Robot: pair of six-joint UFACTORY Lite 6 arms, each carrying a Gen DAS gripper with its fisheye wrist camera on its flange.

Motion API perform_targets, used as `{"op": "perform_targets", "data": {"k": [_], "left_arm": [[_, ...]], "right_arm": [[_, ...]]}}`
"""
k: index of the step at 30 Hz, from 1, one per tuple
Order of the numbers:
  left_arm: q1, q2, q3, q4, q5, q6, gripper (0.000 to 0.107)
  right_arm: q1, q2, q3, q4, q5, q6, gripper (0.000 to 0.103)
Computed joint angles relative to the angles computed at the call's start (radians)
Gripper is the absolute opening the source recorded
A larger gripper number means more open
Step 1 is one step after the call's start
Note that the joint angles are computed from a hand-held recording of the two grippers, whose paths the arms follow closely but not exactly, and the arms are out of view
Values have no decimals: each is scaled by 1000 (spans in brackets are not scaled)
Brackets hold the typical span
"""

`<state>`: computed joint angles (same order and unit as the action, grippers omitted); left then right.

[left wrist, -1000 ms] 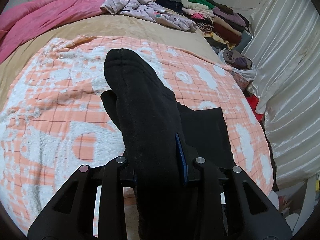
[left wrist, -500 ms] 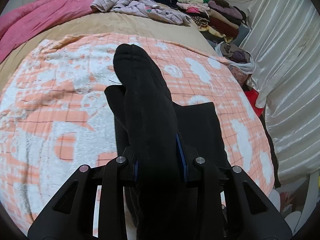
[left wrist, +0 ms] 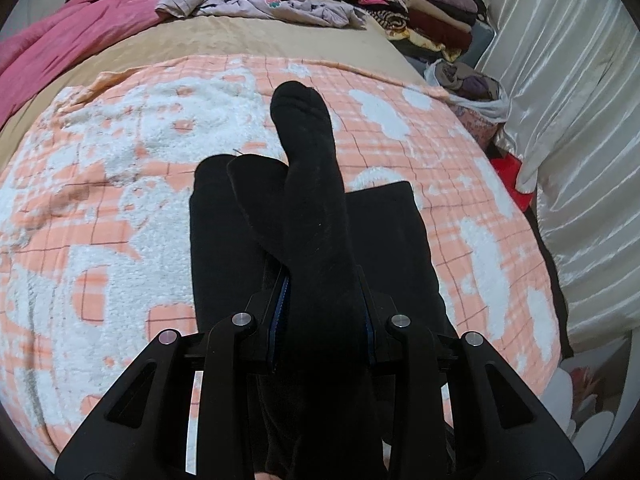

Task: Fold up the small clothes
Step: 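Lift the gripped edge with both tools and fold it over the sweatshirt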

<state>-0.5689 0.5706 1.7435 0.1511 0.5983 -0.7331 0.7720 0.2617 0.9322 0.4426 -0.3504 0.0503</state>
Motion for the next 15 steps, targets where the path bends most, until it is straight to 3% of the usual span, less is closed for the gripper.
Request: {"op": "perform_targets", "data": {"k": [15], "left_arm": [[-32,224,300,-6,141,21,24]], "right_arm": [[-67,-2,-13,-247,39,281,29]]}}
